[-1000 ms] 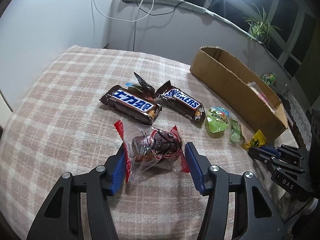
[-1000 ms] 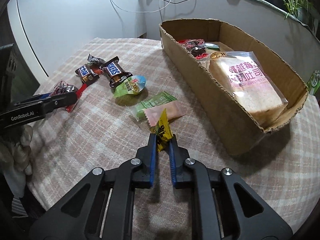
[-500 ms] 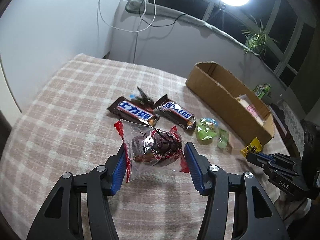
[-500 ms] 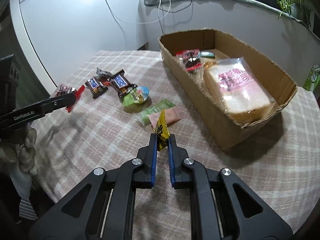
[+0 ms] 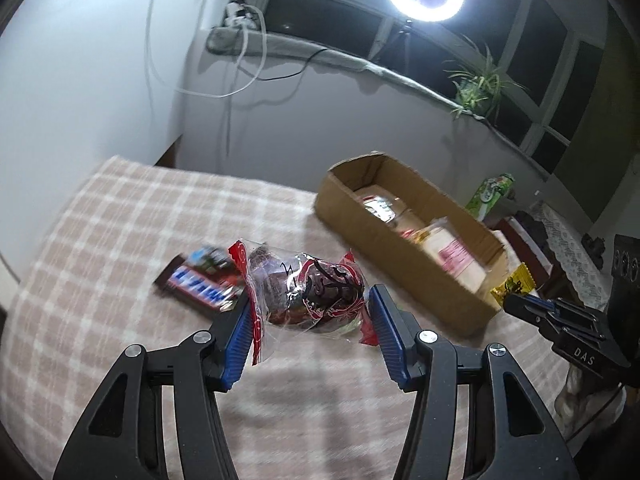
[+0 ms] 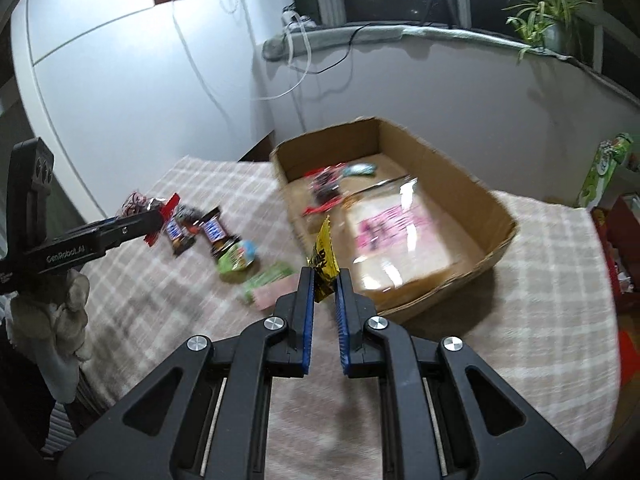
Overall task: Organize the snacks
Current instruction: 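Carry the yellow candy and red candy bag into the box and release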
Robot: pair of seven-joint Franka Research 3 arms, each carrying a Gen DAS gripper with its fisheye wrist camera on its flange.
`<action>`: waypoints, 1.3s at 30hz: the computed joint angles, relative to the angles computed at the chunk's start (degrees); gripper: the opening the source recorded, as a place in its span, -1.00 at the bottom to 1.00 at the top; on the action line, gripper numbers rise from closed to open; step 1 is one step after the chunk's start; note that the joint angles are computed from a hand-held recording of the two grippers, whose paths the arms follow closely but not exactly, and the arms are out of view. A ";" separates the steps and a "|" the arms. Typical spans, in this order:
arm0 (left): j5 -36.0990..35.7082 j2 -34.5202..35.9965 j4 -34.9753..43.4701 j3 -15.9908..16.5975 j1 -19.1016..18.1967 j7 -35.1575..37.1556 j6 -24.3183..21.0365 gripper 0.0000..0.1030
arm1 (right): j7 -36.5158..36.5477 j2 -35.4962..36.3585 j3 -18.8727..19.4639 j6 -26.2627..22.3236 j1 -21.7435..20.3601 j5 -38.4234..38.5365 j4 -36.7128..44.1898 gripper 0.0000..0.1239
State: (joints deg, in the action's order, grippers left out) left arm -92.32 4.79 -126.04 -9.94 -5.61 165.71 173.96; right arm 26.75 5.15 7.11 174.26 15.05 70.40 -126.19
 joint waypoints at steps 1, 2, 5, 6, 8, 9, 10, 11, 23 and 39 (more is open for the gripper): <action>0.38 0.24 0.48 -0.16 -0.18 -0.28 0.04 0.07 | 0.24 0.14 -0.28 -0.05 -0.23 -0.42 0.37 -0.83; 0.79 0.47 0.91 -0.31 -0.32 -0.60 0.03 0.07 | 0.83 0.25 -0.60 -0.02 -0.49 -1.28 0.73 -0.83; 2.85 1.67 2.95 -0.97 -0.74 -2.17 0.05 0.07 | 2.88 0.84 -1.08 0.04 -1.24 -3.95 1.78 -0.83; 3.37 2.09 3.60 -1.22 -0.83 -2.51 0.17 0.07 | 3.68 1.12 -1.24 0.01 -1.53 -5.03 2.22 -0.83; 4.38 2.63 4.54 -1.73 -0.87 -3.45 0.25 0.07 | 5.72 1.97 -1.51 0.09 -2.11 -7.63 3.28 -0.83; 5.62 3.28 5.41 -1.96 -0.94 -4.52 0.16 0.07 | 6.48 2.50 -1.50 -0.08 -2.52 -8.58 3.96 -0.83; 6.55 3.75 6.04 -2.22 -0.87 -5.32 0.10 0.07 | 6.88 2.91 -1.37 -0.33 -3.00 -9.18 4.49 -0.83; 7.20 4.14 6.58 -2.56 -0.76 -5.92 0.16 0.07 | 7.44 3.31 -1.32 -0.54 -3.43 -9.99 5.05 -0.83; 24.16 12.19 15.10 -6.76 1.28 -21.64 0.18 0.07 | 19.27 11.60 -1.45 -3.64 -7.03 -24.39 14.26 -0.83; 53.38 21.40 22.81 -4.54 -1.61 -46.45 -0.88 0.09 | 28.26 17.46 -0.70 -4.74 -9.34 -36.58 19.51 -0.58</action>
